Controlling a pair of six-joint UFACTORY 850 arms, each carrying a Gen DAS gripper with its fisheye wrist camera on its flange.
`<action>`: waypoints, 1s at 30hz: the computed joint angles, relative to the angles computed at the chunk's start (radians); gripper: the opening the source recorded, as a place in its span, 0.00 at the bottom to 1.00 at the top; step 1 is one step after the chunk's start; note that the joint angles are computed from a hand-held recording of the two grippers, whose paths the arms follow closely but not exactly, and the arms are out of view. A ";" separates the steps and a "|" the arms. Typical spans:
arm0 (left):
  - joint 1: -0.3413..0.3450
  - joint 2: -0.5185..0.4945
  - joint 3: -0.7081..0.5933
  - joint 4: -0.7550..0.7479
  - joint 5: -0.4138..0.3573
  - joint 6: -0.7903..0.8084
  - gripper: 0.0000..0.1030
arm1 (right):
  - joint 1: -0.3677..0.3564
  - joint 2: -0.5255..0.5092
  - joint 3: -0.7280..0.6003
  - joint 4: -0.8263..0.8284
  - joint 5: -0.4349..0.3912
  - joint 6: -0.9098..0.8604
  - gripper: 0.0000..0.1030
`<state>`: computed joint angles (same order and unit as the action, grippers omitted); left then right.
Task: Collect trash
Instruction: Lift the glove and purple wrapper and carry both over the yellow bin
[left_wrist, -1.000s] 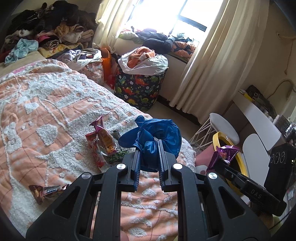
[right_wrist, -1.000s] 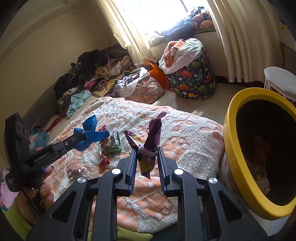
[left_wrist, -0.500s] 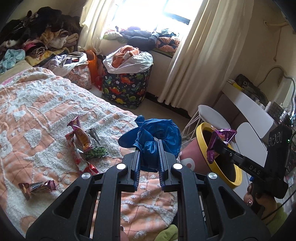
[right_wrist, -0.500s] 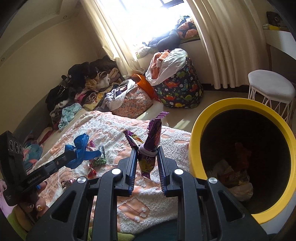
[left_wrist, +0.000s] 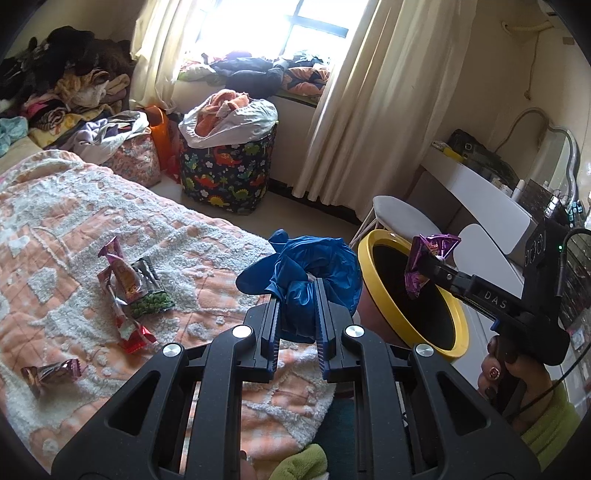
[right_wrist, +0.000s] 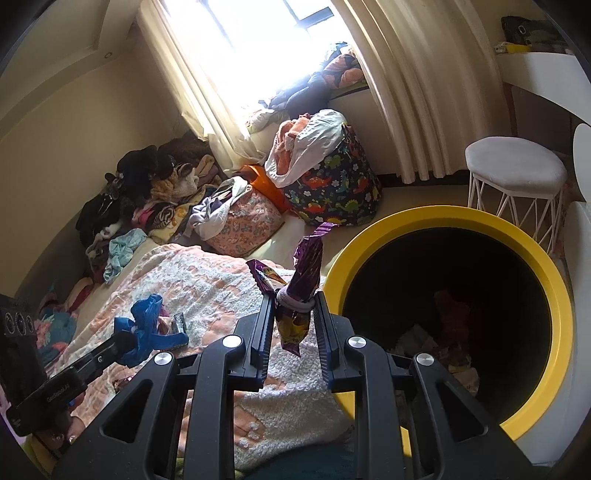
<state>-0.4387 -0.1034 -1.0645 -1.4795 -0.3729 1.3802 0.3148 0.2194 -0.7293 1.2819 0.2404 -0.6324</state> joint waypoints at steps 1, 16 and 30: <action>-0.003 -0.001 -0.001 0.000 -0.001 0.001 0.10 | -0.004 0.004 0.003 0.005 0.003 -0.004 0.20; -0.063 -0.009 -0.011 0.054 0.002 -0.009 0.10 | -0.078 0.065 0.061 -0.020 0.010 0.073 0.20; -0.126 -0.028 -0.024 0.096 -0.006 0.003 0.11 | -0.135 0.100 0.107 0.080 0.021 0.008 0.20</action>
